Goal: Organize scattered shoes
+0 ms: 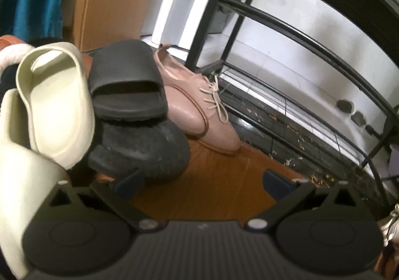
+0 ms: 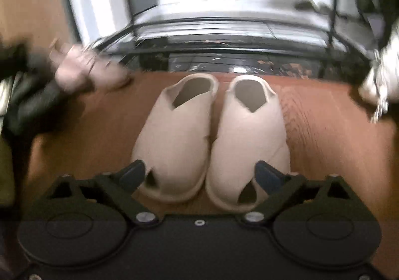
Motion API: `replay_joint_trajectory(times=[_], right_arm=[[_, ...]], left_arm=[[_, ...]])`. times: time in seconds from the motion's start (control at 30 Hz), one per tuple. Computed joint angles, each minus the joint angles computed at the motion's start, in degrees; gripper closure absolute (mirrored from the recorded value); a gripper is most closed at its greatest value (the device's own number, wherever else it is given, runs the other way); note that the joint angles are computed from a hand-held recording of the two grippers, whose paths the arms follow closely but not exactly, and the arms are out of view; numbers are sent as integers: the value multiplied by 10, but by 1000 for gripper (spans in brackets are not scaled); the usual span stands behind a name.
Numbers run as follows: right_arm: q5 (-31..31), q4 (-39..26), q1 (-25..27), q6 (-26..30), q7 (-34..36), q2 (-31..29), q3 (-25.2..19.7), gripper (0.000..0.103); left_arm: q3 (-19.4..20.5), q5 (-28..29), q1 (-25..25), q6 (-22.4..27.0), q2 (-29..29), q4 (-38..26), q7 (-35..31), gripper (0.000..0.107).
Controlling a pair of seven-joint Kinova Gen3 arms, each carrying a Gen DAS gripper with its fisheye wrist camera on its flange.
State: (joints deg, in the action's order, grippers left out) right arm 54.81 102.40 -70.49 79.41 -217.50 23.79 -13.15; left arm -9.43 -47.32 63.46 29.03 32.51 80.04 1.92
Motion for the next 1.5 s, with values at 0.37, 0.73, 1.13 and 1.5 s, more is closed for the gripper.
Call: replay_joint_trajectory(times=[0.37,0.73,1.13,1.5], right_arm=[[-22,4,5,-26,-53,-1,1,8],[0,31,14,-62,-100,9,12,18],[42,19,12,-52,-64,60,35,5],[72,9,4,4,4,7,19,55]], left_arm=[[14,24,-10,9,9,-16,-35,5],[14,39,-9,21,16,-26,-52,5],[15,46,-9,25,19,-30,-67,5],[8,40,-6,22,14,-22,-42,5]])
